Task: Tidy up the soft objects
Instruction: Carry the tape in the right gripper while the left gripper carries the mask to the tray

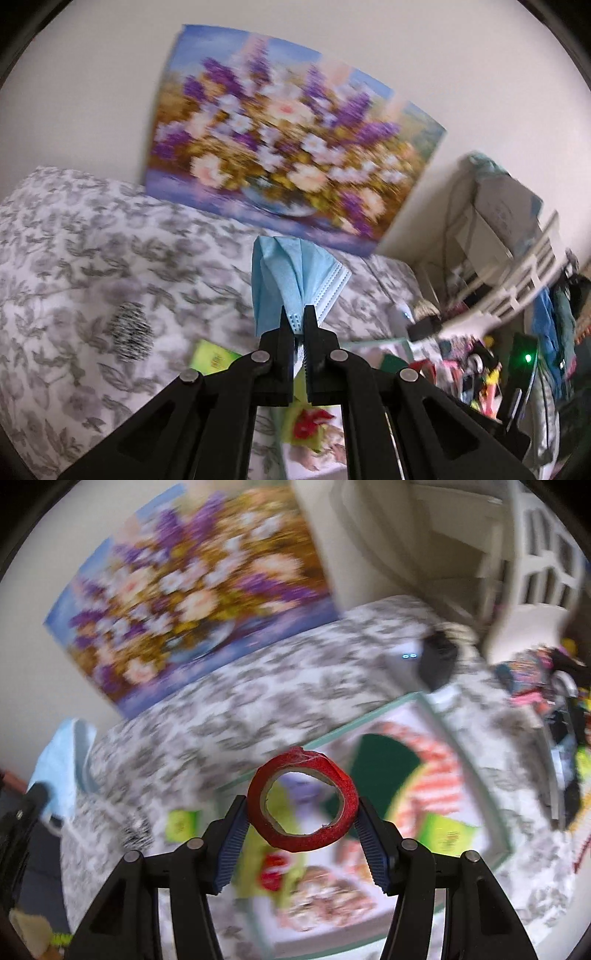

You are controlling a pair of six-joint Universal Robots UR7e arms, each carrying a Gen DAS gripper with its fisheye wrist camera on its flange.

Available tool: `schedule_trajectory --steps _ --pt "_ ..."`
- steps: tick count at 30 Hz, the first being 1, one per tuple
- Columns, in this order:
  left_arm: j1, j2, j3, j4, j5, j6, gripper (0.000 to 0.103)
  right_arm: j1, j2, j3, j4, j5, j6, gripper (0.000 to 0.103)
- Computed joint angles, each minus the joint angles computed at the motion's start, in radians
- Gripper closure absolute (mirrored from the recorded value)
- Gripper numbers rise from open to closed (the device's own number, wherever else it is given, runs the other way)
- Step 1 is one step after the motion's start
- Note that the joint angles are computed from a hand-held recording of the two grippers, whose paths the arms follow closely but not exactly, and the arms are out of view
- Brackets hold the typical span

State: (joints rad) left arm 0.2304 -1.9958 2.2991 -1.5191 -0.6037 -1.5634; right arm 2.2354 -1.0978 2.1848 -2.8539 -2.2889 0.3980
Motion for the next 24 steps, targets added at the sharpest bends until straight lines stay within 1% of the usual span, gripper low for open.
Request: schedule_trajectory --steps 1,5,6,8,10,12,16,20,24 --pt "0.008 0.017 0.005 -0.045 -0.01 0.034 0.099 -0.008 -0.013 0.008 0.003 -0.03 0.009 0.042" --pt "0.038 0.099 0.032 -0.242 -0.059 0.168 0.099 -0.054 -0.067 0.038 0.023 -0.109 0.055 0.042" --pt "0.045 0.127 0.039 -0.297 -0.074 0.204 0.099 -0.068 -0.08 0.046 0.028 -0.119 0.063 0.042" --pt "0.057 0.168 0.046 -0.365 -0.091 0.255 0.099 -0.098 -0.102 0.058 0.036 -0.13 0.073 0.042" --pt "0.069 0.205 0.052 -0.403 -0.097 0.284 0.099 -0.121 -0.116 0.067 0.048 -0.139 0.086 0.042" --pt "0.094 0.253 0.061 -0.439 -0.111 0.313 0.099 -0.141 -0.124 0.074 0.059 -0.147 0.098 0.042" --pt "0.171 0.335 0.09 -0.546 -0.186 0.376 0.099 -0.181 -0.133 0.093 0.062 -0.132 0.114 0.042" --pt "0.231 0.4 0.098 -0.566 -0.229 0.378 0.099 -0.209 -0.124 0.105 0.046 -0.105 0.109 0.042" --pt "0.258 0.415 0.107 -0.585 -0.255 0.374 0.099 -0.234 -0.117 0.111 0.043 -0.092 0.109 0.042"
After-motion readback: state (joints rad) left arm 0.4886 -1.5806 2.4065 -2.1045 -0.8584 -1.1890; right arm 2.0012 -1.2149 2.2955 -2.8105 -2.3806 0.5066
